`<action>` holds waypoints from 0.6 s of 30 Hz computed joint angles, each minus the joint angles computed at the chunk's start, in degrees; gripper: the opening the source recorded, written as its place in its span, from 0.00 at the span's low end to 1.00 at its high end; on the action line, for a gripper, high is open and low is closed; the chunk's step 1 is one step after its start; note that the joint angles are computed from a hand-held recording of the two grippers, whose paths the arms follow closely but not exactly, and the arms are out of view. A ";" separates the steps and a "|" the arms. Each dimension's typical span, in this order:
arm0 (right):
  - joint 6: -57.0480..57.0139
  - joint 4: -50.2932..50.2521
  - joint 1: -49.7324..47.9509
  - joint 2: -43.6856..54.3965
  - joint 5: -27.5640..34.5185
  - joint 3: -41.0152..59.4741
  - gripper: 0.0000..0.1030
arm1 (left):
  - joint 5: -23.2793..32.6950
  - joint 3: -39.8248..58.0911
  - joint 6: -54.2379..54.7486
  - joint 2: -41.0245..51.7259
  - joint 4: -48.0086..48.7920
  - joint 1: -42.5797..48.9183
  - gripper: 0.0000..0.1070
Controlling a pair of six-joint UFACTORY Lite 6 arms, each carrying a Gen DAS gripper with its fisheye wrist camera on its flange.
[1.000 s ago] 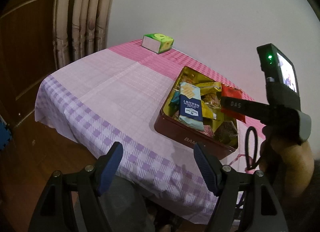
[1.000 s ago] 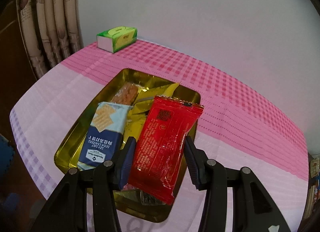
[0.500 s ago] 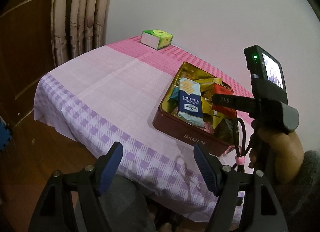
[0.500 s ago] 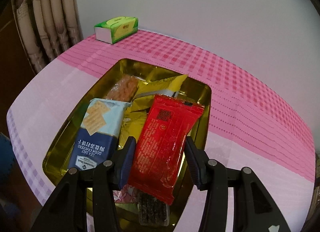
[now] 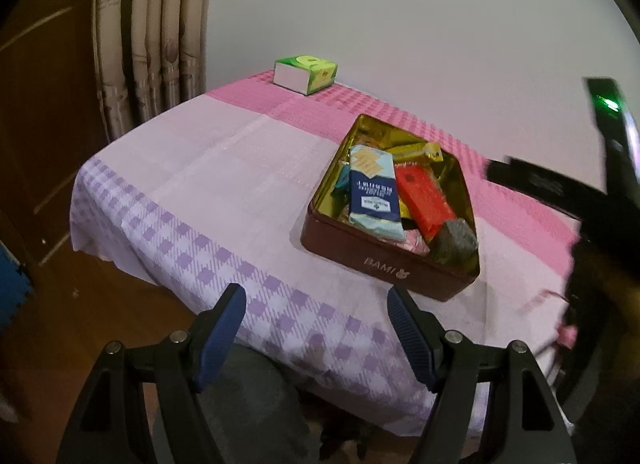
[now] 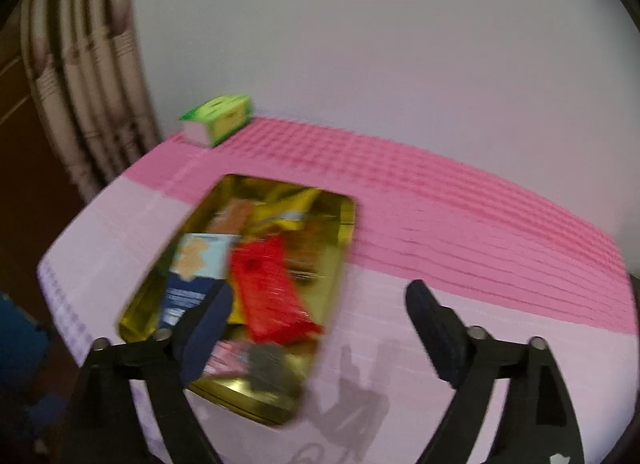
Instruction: Organize snacks
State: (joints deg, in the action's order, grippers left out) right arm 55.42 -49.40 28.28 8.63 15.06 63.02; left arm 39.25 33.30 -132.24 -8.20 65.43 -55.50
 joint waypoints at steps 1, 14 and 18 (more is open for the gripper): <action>4.36 -4.81 -0.28 -2.70 1.55 -3.17 0.86 | 0.80 0.69 0.49 0.87 0.18 -0.58 0.71; 16.55 -15.71 5.62 -27.53 10.33 -25.15 0.86 | 24.51 10.46 5.67 6.45 2.47 -16.70 0.94; 17.51 -16.56 9.21 -33.81 15.58 -28.02 0.87 | 27.73 12.45 6.20 7.84 0.99 -18.46 0.94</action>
